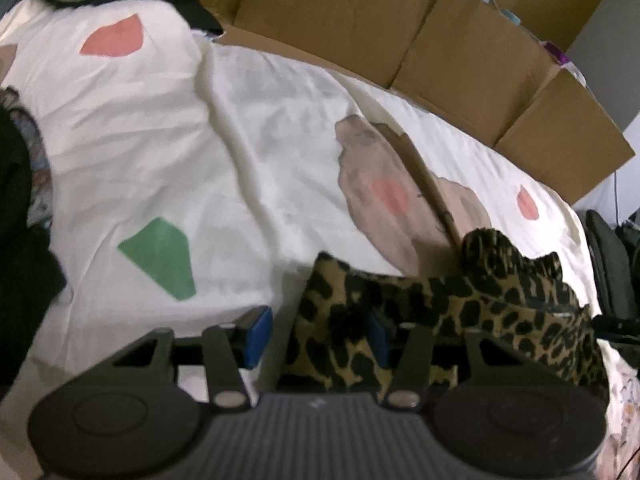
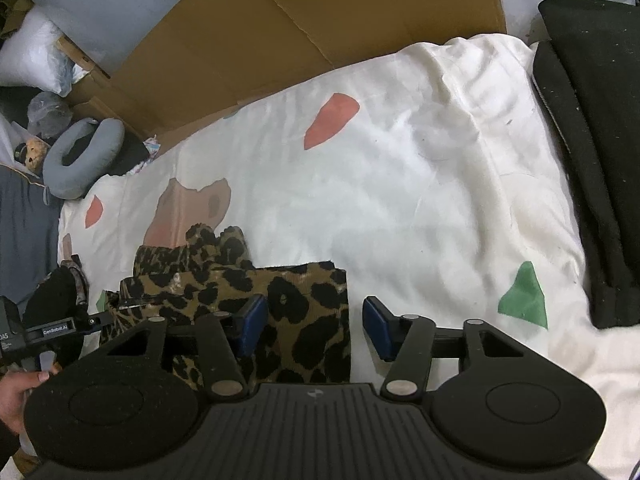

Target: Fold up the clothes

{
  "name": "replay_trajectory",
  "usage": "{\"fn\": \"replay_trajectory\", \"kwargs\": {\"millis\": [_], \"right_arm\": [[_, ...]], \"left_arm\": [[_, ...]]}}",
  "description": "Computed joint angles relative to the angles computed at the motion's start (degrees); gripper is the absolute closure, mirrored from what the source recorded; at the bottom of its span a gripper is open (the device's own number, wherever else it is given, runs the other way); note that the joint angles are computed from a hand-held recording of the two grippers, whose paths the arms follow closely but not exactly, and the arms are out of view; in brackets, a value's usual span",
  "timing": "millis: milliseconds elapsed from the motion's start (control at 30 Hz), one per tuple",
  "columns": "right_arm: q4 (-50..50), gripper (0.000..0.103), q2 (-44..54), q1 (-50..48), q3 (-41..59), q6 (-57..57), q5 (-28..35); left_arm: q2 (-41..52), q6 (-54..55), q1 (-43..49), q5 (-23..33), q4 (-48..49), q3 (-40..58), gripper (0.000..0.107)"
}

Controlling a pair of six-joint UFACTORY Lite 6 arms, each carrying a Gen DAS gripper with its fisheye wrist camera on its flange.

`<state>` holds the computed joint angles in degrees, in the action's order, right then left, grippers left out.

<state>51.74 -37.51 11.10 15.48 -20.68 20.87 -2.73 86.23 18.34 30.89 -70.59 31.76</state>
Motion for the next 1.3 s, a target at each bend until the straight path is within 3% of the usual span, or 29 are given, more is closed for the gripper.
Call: {"fn": "replay_trajectory", "kwargs": {"millis": [133, 200, 300, 500, 600, 700, 867, 933, 1000, 1100, 1200, 1300], "right_arm": [[3.3, 0.059, 3.2, 0.8, 0.9, -4.5, -1.6], [5.2, 0.073, 4.3, 0.9, 1.2, -6.9, -2.0], [5.1, 0.098, 4.7, 1.3, 1.6, -8.3, -3.1], [-1.9, 0.101, -2.6, 0.9, 0.2, -1.0, -2.9], [-8.2, 0.101, -5.8, 1.7, -0.1, 7.4, -3.3], [-13.0, 0.101, -4.4, 3.7, 0.5, 13.5, -5.2], [-8.6, 0.1, 4.4, 5.6, 1.9, 9.0, -8.1], [-11.5, 0.097, 6.1, 6.6, 2.7, 12.2, -8.1], [-15.0, 0.085, 6.1, 7.8, 2.7, 15.2, -8.4], [-22.4, 0.075, 6.5, 9.8, 2.6, 21.3, -9.5], [-20.0, 0.065, 9.0, 9.7, 3.0, 18.9, -10.5], [-26.5, 0.064, 11.8, 11.4, 4.1, 25.1, -12.4]], "left_arm": [[0.5, 4.1, -1.3, -1.5, -3.9, 0.1, 0.06], [0.5, 6.0, -1.6, -1.8, -5.7, 0.0, 0.091], [-0.6, 8.5, -1.5, -1.3, -8.2, -0.8, 0.096], [-5.1, 10.7, 2.7, 3.1, -11.6, -2.8, 0.1], [-4.7, 9.6, 4.0, 5.2, -11.9, -2.2, 0.1], [-2.0, 9.6, 2.3, 3.5, -12.5, -1.0, 0.1], [-0.3, 10.1, -2.1, -2.2, -11.4, -0.5, 0.089], [-1.1, 11.7, -3.5, -4.3, -11.8, -1.2, 0.081], [-1.4, 12.8, -5.2, -7.0, -11.9, -1.5, 0.071], [-0.4, 14.6, -6.2, -8.0, -13.0, -1.3, 0.071], [1.2, 15.5, -6.8, -7.8, -14.2, -0.5, 0.071], [2.4, 15.6, -8.5, -8.0, -14.5, 0.2, 0.079]]}}
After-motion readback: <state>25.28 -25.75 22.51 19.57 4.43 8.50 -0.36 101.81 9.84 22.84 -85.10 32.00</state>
